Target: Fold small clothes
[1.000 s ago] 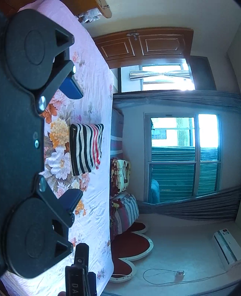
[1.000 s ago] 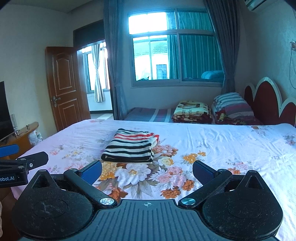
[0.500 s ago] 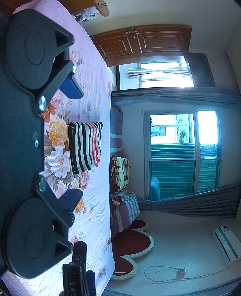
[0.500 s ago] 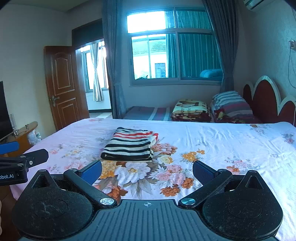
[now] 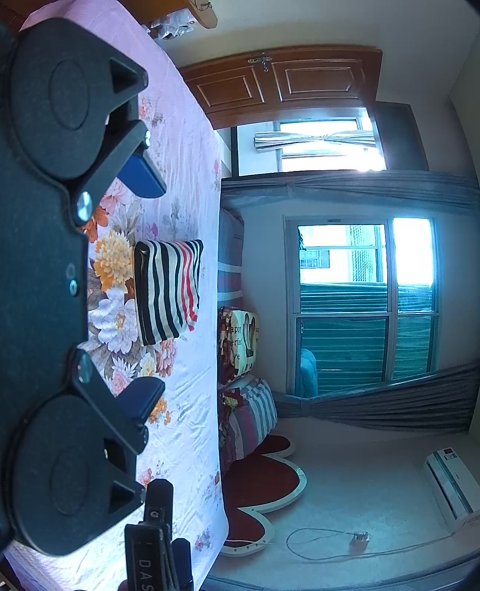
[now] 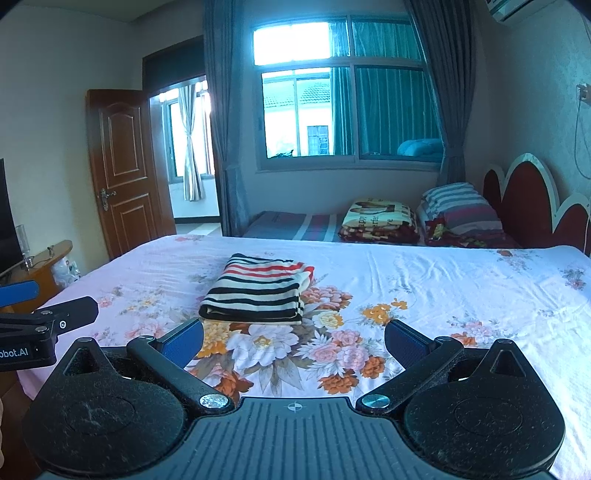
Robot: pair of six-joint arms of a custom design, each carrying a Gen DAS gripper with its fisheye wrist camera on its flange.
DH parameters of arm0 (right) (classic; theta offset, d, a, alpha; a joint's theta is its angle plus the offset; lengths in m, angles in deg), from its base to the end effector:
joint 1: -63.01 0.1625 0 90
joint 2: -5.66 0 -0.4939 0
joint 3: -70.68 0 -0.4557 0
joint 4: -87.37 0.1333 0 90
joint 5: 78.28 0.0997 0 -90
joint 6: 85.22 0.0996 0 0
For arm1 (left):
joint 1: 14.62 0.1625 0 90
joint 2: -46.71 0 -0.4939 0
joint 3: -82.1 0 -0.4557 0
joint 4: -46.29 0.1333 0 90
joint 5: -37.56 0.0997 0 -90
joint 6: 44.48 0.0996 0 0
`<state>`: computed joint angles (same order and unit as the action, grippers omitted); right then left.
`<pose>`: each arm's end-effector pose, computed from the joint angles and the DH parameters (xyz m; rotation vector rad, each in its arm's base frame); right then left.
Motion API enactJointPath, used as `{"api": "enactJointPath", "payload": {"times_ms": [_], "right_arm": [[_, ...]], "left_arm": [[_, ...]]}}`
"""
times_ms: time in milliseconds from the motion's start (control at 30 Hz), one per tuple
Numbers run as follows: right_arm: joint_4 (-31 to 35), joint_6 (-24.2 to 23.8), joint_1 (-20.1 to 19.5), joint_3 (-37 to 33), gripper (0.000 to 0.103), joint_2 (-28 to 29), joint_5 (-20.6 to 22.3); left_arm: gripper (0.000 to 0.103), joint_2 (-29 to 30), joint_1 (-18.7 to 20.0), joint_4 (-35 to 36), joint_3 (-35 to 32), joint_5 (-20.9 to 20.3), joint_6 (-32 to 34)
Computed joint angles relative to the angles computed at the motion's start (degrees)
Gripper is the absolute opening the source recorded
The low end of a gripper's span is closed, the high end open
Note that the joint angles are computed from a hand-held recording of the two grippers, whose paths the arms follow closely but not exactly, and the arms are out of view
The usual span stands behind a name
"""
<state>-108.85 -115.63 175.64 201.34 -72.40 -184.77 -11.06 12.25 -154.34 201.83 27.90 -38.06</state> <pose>0.2951 -0.4349 0.3073 0.9625 -2.3432 1.2489 -0.3914 -0.4578 0.2419 0.4592 1.8583 -1.4287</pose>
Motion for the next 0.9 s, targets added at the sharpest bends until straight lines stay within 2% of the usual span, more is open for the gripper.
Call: {"api": "enactJointPath", "payload": {"times_ms": [567,900], "right_arm": [[0.1,-0.5,-0.3,-0.2,0.103,-0.2,0.7],[0.4,-0.3,-0.5,-0.3,0.103,-0.5,0.9]], "left_arm": [[0.102,0.9,0.1,-5.3,-0.8,0.4,5.2],[0.102,0.7,0.3,-4.9,-0.9,0.1,5.4]]}}
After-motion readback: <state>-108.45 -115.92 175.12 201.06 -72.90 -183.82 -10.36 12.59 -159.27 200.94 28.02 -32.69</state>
